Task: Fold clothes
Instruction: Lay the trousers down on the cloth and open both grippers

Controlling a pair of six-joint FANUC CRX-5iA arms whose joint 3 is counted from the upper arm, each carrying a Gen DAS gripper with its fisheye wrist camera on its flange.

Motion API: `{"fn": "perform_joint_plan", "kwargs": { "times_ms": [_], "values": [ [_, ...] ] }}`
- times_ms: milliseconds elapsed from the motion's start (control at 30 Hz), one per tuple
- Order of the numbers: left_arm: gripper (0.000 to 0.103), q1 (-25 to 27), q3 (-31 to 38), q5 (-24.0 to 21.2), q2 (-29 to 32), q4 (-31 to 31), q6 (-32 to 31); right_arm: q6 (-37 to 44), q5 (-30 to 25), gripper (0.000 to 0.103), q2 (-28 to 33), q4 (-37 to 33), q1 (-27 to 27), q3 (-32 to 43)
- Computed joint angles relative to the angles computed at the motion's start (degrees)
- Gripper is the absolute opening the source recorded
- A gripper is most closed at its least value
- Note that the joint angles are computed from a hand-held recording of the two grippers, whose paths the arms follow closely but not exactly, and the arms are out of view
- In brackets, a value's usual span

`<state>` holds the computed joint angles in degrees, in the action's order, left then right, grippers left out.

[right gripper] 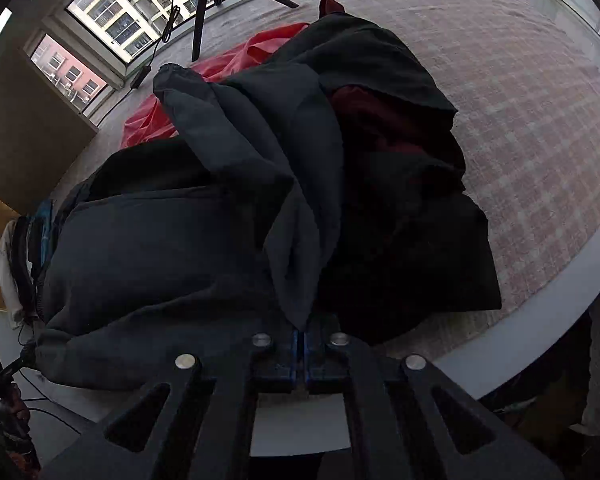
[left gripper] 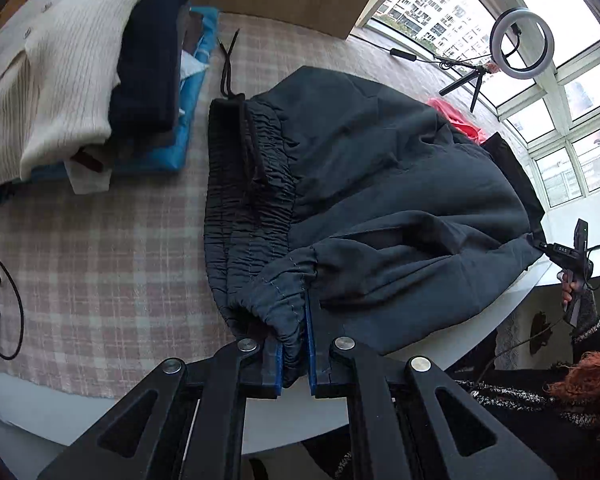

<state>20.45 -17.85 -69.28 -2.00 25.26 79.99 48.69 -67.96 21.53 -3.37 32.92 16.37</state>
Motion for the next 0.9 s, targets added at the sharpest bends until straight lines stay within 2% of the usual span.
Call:
{"fn": "perform_joint_plan", "kwargs": {
  "times_ms": [100, 133, 233, 267, 300, 367, 533, 667, 733, 833, 900],
  "values": [
    [0.01, 0.2, -2.8, -2.8, 0.0, -0.8, 0.5, 2.8, -9.1, 0.002, 2.8, -1.3, 1.4, 0.9],
    [0.018, 0.5, -2.6, -3.6, -0.3, -1.6, 0.3, 2.3, -10.2, 0.003, 2.5, -1.1, 1.5, 1.0],
    [0.025, 1.5, -0.5, -6.0, -1.7, -4.4, -0.4, 2.9, -11.5, 0.011, 0.9, -1.0, 0.7, 3.1],
    [0.025, 1.6, 0.8, -6.5, -2.0, -5.8, -0.3, 3.8, -12.4, 0.021, 0.8, 0.3, 1.0, 4.5],
    [0.025, 1.6, 2.6, -6.9, -2.2, -7.5, 0.0, 5.0, -13.4, 0.025, 1.1, 2.2, 1.6, 6.2],
    [0.022, 1.7, 5.6, -7.0, -2.6, -10.2, 0.1, 6.7, -14.7, 0.026, 2.9, 5.0, 2.3, 10.9],
    [0.022, 3.6, 8.6, -6.5, -3.2, -11.1, -2.0, 11.5, -18.4, 0.03, 8.8, 9.1, 3.6, 22.8],
    [0.022, 0.6, 11.6, -3.0, 1.0, -9.8, -1.3, 13.3, -13.9, 0.03, 12.3, 8.3, 3.2, 28.0],
    [0.022, -1.3, 13.3, -0.6, 4.3, -6.1, -3.7, 13.5, -11.4, 0.03, 14.6, 10.4, 3.3, 29.8],
    [0.022, -6.5, 20.5, 0.2, 11.1, -2.5, -8.5, 12.4, -16.0, 0.03, 21.4, 13.2, 2.3, 38.1],
    [0.022, -10.6, 27.8, -0.5, 16.8, -1.5, -10.1, 13.0, -16.5, 0.031, 23.8, 13.7, 1.3, 41.1]
  ]
}}
